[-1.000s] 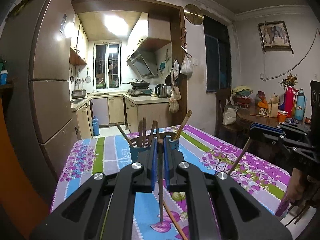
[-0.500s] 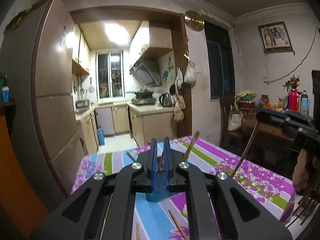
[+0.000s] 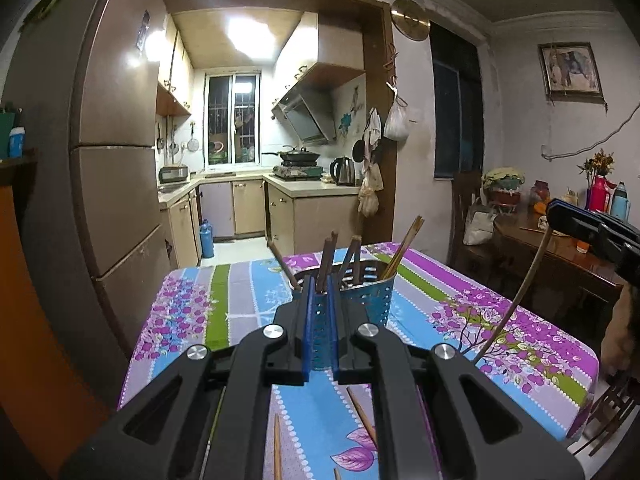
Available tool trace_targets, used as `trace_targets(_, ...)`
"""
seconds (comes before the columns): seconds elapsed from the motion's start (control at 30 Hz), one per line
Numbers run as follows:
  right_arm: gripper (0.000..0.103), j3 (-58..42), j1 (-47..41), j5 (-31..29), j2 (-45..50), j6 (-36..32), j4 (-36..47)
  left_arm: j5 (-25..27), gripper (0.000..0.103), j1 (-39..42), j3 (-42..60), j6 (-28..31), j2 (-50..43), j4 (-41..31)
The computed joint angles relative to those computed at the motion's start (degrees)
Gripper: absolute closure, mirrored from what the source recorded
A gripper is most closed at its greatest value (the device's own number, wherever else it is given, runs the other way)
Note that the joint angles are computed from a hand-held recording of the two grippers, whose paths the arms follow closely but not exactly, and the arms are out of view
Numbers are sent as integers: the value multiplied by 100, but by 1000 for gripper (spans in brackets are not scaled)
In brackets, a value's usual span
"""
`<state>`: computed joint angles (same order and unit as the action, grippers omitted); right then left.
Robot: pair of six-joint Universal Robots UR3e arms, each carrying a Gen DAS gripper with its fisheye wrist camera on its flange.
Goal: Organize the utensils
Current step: 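Open the left gripper and grasp another chopstick while the right gripper holds its chopstick in the holder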
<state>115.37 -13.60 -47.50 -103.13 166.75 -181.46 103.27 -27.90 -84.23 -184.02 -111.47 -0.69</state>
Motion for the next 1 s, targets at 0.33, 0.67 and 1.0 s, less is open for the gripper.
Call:
trace_targets(0.33, 96, 430, -485, 583, -361, 182, -209, 653, 95, -563, -3010, -271, 1529, 978)
trace_targets(0.67, 95, 1202, -839, 1028, -984, -105, 124, 3380, 47, -3269, -4651, -2615, 942, 1367)
trace_targets(1.0, 95, 1373, -838, 1038, -1361, -215, 338, 3318, 77, -3330, -4396, -2790, 117, 1285)
